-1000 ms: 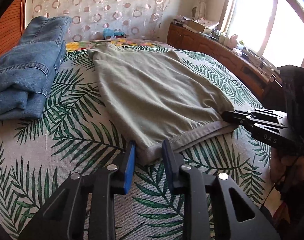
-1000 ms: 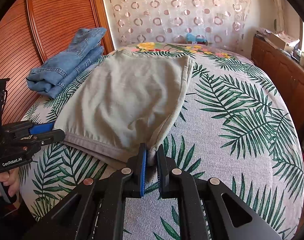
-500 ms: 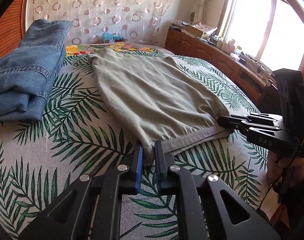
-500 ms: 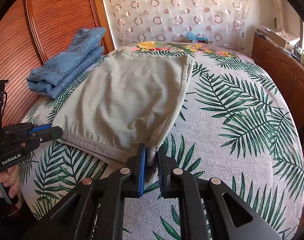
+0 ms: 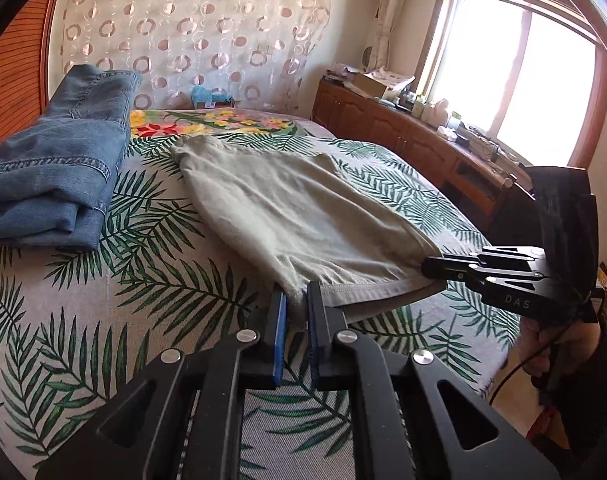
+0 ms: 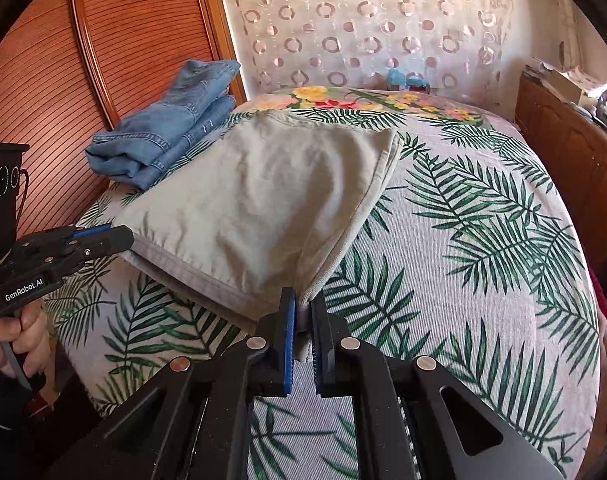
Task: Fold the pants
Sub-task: 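Lift the pants edge with both grippers and fold it over the pants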
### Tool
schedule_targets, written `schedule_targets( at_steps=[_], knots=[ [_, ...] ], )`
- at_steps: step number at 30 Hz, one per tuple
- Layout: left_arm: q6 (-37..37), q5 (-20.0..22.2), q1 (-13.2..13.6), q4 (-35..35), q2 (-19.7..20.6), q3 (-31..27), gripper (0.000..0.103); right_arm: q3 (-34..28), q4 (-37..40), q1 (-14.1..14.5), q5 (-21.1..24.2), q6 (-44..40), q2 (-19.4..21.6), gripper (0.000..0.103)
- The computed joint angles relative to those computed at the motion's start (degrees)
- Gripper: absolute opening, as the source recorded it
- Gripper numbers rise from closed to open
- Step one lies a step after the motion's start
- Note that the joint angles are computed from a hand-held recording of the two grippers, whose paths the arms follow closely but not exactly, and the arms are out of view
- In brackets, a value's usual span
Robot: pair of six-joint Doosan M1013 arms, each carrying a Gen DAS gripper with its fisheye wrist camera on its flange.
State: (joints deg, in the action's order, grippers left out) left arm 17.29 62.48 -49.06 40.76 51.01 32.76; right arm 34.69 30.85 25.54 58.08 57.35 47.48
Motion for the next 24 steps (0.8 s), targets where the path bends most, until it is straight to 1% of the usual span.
schedule_targets(
  at_steps=[5, 12, 24],
  knots=[
    [-0.7, -1.2, -0.7, 0.2, -1.3, 2.2, 0.01, 5.7, 3.6, -0.8, -1.6, -2.7, -3.2, 0.007],
    [1.1, -0.9, -1.1, 0.4, -1.2, 1.4, 0.01, 11.2, 6.5, -1.3, -3.9, -5.2, -6.3, 0.007],
    [-0.4, -1.0, -2.2, 5.6, -2.6, 1.4, 0.01, 13.8, 11.0, -1.7, -6.1, -9.6, -8.9, 0.007]
  ],
)
